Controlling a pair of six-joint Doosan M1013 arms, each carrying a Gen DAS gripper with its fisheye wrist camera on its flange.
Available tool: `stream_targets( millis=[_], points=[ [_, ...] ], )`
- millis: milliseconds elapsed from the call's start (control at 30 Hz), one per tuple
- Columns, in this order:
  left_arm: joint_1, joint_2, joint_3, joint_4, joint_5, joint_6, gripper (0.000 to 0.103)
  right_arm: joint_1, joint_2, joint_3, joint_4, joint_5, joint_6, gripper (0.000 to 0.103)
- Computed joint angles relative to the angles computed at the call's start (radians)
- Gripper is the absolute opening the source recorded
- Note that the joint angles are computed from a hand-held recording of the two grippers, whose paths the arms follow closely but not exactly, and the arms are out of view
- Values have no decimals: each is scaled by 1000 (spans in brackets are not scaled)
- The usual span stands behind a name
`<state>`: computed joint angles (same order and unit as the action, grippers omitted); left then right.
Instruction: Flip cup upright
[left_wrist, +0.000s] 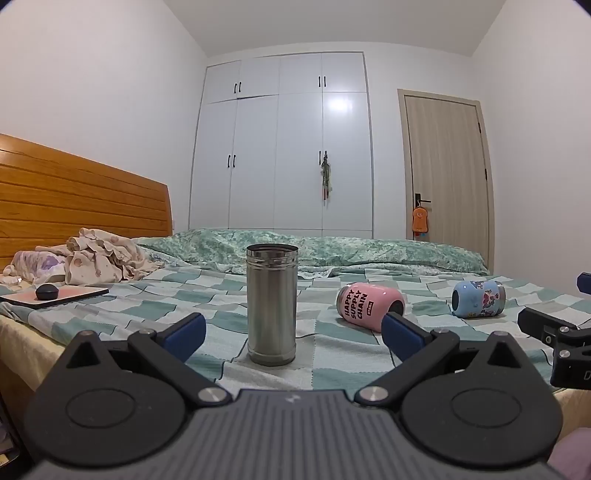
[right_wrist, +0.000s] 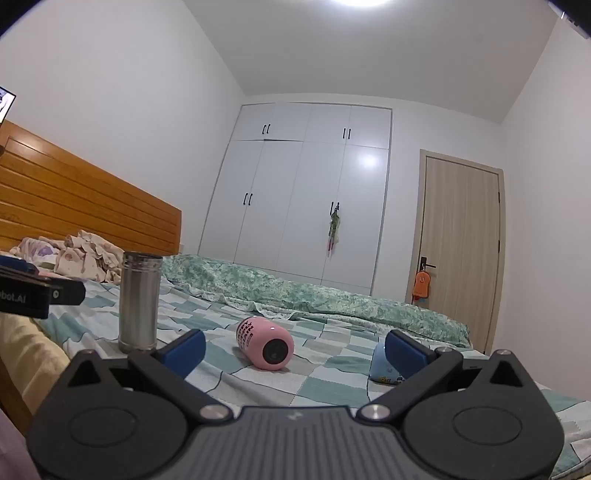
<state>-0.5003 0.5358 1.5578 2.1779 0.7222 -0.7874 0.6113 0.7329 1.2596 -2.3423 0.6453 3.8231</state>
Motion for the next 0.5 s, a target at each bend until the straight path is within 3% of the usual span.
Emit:
stream_targets(
  millis=[500],
  points=[
    [0, 1, 0, 8, 6, -9, 103, -1, 0, -1, 5, -5, -2, 103]
  ],
)
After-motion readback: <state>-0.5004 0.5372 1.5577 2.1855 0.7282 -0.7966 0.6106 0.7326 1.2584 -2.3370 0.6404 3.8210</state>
